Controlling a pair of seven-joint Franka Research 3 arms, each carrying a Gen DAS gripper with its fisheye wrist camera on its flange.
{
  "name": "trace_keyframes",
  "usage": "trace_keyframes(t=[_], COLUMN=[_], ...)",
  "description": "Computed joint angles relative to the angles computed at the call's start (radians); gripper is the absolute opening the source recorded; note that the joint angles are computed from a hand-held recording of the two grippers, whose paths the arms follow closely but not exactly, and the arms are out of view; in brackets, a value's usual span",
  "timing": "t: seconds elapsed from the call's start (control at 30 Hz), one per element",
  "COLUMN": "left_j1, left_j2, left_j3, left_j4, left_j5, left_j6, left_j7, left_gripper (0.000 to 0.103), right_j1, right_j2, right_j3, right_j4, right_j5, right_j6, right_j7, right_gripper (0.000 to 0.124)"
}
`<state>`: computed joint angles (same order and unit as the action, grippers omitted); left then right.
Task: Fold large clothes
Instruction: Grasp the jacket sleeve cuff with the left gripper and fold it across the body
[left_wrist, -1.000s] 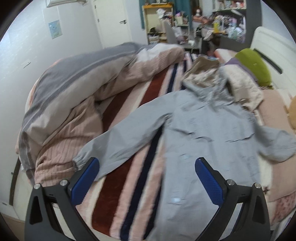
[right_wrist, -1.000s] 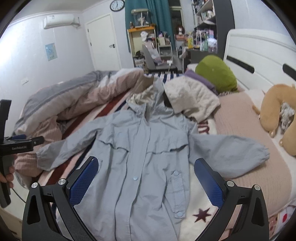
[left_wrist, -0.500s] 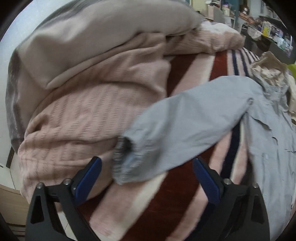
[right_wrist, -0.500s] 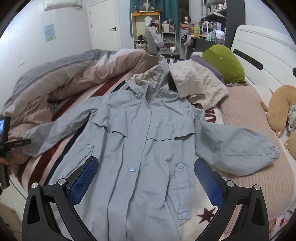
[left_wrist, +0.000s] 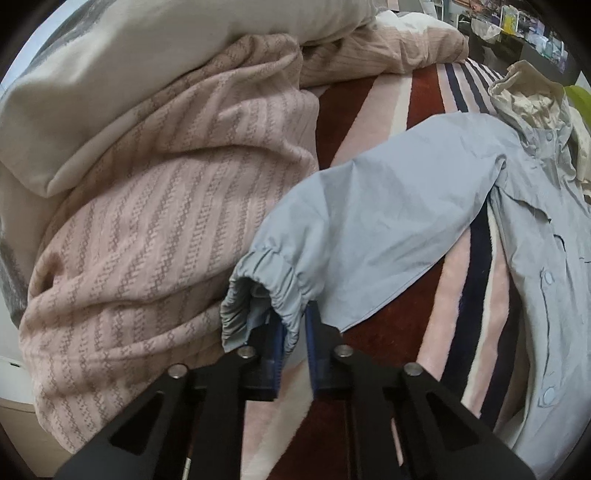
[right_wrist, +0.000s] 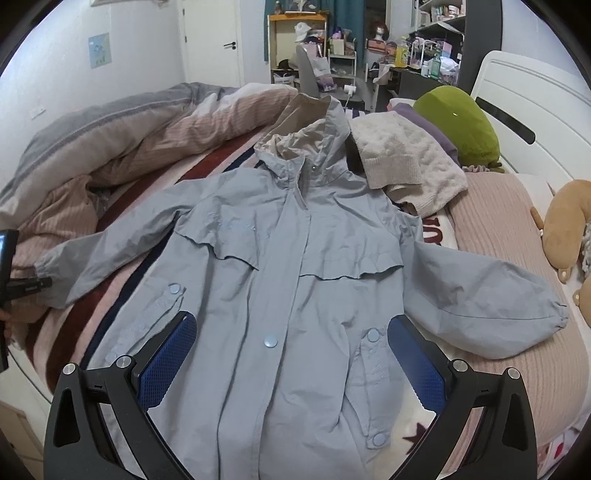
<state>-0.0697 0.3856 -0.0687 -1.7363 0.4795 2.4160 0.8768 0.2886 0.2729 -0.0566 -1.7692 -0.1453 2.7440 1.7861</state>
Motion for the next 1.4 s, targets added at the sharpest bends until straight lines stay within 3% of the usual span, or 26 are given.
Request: trace_keyframes(t=[0.27,0.43,0.57,0.8,0.97,1.0,1.07,1.27,1.4], left_j1=[0.0,-0.026,-0.048,-0.092,-0.175,-0.198,-0.232,-0.258,-0.287], left_j2=[-0.06,-0.035,-0.002,0.169,0.269,0.287,0.298,0.174,0.15], left_j3=[-0.046,-0.108,-0.188,-0.368,-0.359,-0.343,-0.312,-0.225,-0.151], left_j4=[-0.023,0.061,0.131,0.341,0.454,0.485,0.518,0.387,0.409], left_j5=[-0.068,-0.177,-0.291,-0.565,-0.64,-0.635,-0.618,-0.541,-0.413], left_j6=[0.134,0.203,0.299,0.199,0.055,0.028,-0.001,0.051,-0.007], left_j7=[0.051,0.157,0.3,0.594,0.642,0.631,0.612,0.498,0.348], left_gripper=[0.003,0.003,0.003,0.003,0.012,0.017,0.037,0.055,0.058], right_j1=[-0.017,-0.036,-0.047,-0.083,-0.123,-0.134,-0.155,-0.18,-0.171], right_j2=[-0.012,-0.033,-0.06,-0.123,-0.184,-0.194,-0.204,-0.201,-0.143], right_j3=[0.006,0.007,-0.001,-0.019,-0.022,-0.017,-0.006,0.039,0.076], right_j4=[-0.019,-0.046,-0.078,-0.164,-0.243,-0.258,-0.276,-0.306,-0.256], right_j5=[0.041,0.07,0.065,0.038,-0.01,0.0,0.034,0.253,0.409], right_j6=[0.011,0.02,0.036,0.07,0.079,0.069,0.055,0.03,-0.026], right_j7=[-0.017,-0.024,-0.019,0.013,0.04,0.027,-0.008,-0.199,-0.358], right_gripper=[0.103,0.103,0.103,0.103,0.103,0.103,0.103,0.103,0.103])
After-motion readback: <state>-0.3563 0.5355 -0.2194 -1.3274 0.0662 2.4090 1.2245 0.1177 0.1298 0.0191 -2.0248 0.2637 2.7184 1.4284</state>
